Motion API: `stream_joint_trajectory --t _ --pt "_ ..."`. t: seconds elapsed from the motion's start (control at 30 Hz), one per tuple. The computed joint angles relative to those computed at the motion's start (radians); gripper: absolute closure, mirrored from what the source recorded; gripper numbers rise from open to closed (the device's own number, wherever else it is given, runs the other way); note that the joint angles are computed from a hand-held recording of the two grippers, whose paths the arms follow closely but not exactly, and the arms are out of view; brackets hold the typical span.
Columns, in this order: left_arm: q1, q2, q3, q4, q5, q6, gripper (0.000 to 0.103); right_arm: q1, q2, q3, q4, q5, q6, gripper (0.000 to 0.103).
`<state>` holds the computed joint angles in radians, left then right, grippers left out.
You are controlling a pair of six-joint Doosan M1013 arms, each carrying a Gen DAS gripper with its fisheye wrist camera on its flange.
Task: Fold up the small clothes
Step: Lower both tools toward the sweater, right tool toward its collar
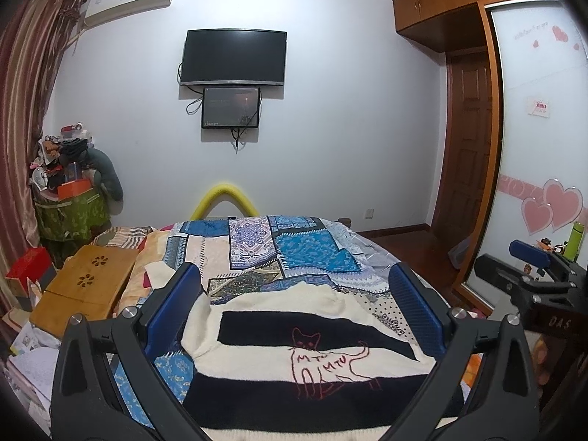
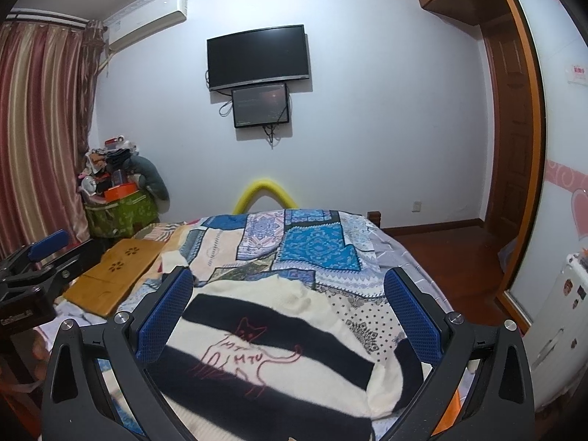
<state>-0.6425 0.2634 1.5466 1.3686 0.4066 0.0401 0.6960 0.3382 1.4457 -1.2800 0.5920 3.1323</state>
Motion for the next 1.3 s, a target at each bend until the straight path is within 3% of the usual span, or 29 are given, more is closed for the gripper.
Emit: stream_joint_trajectory --t 0.2,0.37,0.53,0.63,0.77,0.9,1.17,1.3 --pt "0.023 0.046 -0.072 -0.16 0.011 0.202 0.0 -0.032 0.024 -0.038 0.026 0.007 -0.073 0.0" --pt "0.056 0.098 -0.149 -0.387 0.009 0.458 0.0 -0.061 0.046 -0.076 0.08 0.015 -0.185 0.0" --pt "0.095 0.162 -0.241 -0.654 0.027 0.722 0.0 -0.103 0.068 -0.108 0.22 -0.018 -0.351 0.0" --pt "0.11 0.201 -0.292 -0.713 0.061 0.796 0.0 -0.135 0.086 -0.127 0.388 -0.048 -0.503 0.0" --pt "0.129 0.271 -0.385 -0.805 0.135 0.943 0.0 -0.181 0.129 -0.179 0.675 -0.03 -0.732 0.0" --pt "0.16 0.356 -0.501 -0.985 0.248 1.126 0.0 -0.222 0.172 -0.22 0.908 0.036 -0.901 0.0" --pt "0.209 0.522 -0.717 -1.156 0.48 1.265 0.0 -0.284 0.26 -0.296 1.203 0.146 -1.097 0.0" --pt "0.227 0.587 -0.803 -1.214 0.574 1.308 0.0 -0.297 0.325 -0.365 1.276 0.212 -1.196 0.0"
